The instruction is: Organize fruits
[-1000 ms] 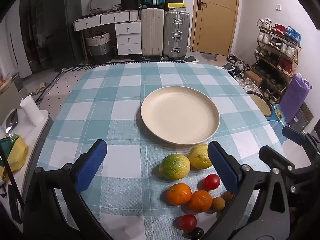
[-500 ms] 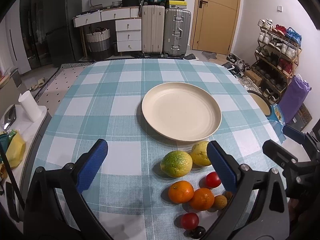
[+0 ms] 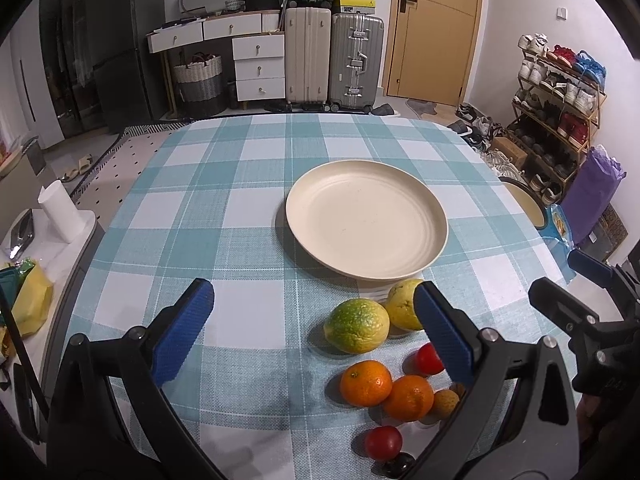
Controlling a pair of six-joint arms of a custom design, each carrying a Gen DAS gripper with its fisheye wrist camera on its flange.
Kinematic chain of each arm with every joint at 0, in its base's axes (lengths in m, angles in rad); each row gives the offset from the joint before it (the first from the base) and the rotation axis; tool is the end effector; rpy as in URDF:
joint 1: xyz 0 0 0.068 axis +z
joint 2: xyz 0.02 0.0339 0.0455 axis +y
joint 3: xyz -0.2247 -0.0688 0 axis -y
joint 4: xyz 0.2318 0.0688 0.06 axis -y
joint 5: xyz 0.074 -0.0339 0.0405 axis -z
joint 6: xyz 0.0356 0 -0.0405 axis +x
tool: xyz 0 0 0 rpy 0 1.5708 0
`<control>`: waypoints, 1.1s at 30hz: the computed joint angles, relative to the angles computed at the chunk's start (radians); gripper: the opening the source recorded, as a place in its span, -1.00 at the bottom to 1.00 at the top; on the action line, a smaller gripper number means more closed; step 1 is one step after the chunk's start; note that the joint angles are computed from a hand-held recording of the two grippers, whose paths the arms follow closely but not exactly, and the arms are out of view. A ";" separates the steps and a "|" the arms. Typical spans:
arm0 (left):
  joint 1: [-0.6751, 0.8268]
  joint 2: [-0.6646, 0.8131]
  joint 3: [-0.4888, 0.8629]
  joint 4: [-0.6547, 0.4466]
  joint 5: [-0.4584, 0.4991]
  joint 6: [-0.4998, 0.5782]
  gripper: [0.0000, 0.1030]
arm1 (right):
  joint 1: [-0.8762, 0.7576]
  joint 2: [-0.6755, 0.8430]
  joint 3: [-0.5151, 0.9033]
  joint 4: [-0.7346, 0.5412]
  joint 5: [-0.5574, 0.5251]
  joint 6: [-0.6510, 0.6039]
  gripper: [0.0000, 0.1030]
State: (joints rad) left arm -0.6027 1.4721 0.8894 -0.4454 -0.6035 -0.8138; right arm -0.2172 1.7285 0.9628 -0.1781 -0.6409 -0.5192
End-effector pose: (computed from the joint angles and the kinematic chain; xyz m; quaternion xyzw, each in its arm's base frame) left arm 0.2403 -0.1408 0.1712 -0.1761 0.9064 0.0510 0.3806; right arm 0.3211 -0.0491 0.1350 -0.2318 0.8780 0.1742 0.3809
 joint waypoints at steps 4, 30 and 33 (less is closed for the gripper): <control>0.008 0.002 -0.003 0.005 0.013 0.003 0.94 | -0.003 0.006 -0.002 0.007 -0.004 0.002 1.00; 0.101 0.068 -0.063 0.147 0.166 0.056 0.96 | 0.016 0.066 0.007 0.031 0.003 0.009 1.00; 0.117 0.081 -0.070 0.171 0.200 0.062 0.96 | 0.018 0.082 0.022 0.022 0.004 0.009 1.00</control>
State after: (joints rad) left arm -0.4859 1.5535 0.8195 -0.2746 -0.4032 -0.7522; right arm -0.1992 1.8104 0.9850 -0.1557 -0.6370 -0.5101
